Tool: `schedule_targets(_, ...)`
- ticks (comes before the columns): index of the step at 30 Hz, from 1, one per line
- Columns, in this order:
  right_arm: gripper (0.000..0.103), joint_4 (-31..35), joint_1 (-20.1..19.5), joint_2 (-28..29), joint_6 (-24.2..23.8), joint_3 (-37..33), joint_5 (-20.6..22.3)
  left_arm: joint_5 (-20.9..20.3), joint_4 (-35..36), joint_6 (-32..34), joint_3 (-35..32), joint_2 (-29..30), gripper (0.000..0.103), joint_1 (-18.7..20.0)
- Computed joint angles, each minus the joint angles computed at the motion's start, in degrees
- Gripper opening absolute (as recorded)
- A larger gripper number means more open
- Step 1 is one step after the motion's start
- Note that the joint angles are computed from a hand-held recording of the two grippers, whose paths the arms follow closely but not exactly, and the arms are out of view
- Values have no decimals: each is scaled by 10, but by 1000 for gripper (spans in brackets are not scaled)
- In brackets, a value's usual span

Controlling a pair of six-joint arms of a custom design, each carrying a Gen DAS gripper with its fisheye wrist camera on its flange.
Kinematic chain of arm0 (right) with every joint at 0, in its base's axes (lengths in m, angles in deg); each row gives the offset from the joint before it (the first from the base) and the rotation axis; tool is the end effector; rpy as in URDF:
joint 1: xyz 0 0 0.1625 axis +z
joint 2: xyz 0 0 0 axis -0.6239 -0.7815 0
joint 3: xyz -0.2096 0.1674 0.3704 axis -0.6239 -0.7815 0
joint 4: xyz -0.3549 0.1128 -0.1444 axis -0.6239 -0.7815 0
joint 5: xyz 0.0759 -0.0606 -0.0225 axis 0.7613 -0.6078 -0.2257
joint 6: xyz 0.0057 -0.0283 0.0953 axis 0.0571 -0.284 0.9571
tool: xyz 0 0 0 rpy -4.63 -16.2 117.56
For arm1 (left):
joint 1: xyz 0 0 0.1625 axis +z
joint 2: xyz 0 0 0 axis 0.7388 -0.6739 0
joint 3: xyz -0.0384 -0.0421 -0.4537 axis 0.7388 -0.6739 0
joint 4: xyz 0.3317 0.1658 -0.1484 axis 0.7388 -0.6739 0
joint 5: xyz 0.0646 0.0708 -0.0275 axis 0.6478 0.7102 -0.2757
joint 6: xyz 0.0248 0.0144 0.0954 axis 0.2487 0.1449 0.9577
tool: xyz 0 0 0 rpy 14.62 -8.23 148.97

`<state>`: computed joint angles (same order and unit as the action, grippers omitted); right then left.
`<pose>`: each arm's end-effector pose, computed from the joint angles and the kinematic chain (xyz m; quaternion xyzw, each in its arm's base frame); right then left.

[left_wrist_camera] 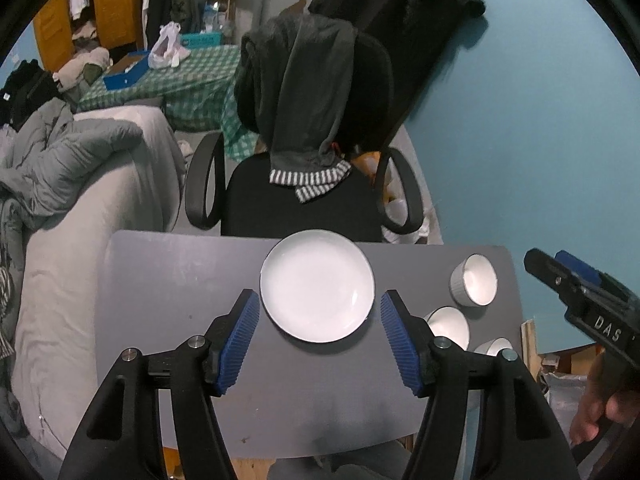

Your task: Organize plates and bowls

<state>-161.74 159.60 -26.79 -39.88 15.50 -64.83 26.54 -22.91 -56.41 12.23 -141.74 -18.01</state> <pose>0.3268 -0.4419 0.4930 0.0081 -0.8896 0.2610 0.3746 -0.4747 -0.4832 0.2783 0.1691 0.9429 -0.1523 0.2431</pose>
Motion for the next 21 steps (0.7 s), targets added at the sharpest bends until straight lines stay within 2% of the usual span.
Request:
schedule_targets(2,71,3,8,-6,8,3,-13,0,-8,6,0,-4,69,-4)
schedule_targets(8,72,34,40,-20,54,7,-49,5,-26,37,4,-14,69,-23)
schedule_targets(21,72,70,75,-49,155,35,-80,-11,-48,82,11,-24,73,-51)
